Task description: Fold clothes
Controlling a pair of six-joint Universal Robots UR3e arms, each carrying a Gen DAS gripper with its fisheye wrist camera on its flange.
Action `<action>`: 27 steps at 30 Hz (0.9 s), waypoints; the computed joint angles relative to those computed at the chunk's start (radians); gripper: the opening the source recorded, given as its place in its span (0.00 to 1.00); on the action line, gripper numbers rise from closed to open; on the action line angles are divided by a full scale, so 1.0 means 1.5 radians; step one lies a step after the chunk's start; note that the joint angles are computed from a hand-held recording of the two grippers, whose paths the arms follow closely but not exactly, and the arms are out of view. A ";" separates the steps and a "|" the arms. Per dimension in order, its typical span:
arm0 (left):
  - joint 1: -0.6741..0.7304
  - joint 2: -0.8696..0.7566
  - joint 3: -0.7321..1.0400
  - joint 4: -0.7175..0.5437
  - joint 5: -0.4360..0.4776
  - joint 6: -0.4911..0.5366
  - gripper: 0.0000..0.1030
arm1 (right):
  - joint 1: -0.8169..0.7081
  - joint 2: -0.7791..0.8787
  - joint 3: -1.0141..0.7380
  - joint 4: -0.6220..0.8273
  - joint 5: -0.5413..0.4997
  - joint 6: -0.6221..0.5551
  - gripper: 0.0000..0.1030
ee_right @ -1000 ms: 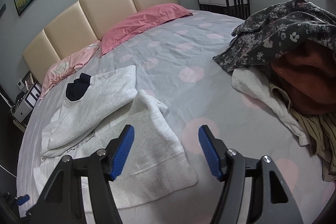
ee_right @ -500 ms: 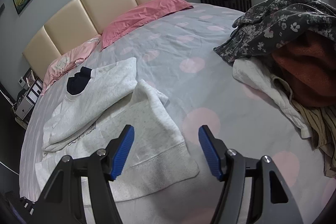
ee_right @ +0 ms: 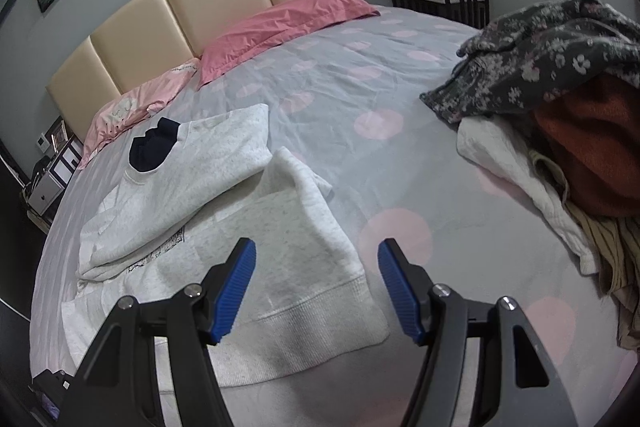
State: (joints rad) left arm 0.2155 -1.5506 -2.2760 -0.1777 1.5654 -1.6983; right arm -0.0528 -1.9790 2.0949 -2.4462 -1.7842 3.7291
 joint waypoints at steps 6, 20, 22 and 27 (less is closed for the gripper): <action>0.003 -0.001 -0.025 0.036 -0.009 0.012 0.14 | 0.104 0.093 -0.087 -0.037 -0.123 -0.073 0.61; 0.026 -0.010 0.063 -0.106 -0.044 -0.025 0.14 | 0.113 0.230 -0.387 0.281 0.036 -0.591 0.60; 0.034 -0.004 0.071 -0.131 -0.054 -0.030 0.14 | 0.130 0.246 -0.404 0.331 0.016 -0.656 0.60; 0.054 0.010 0.115 -0.221 -0.089 -0.047 0.12 | 0.157 0.266 -0.372 0.423 -0.037 -0.767 0.60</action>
State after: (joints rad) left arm 0.2968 -1.5354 -2.1041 -0.5098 1.4318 -1.7691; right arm 0.1833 -1.5808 1.5365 -1.8114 -1.8394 2.5788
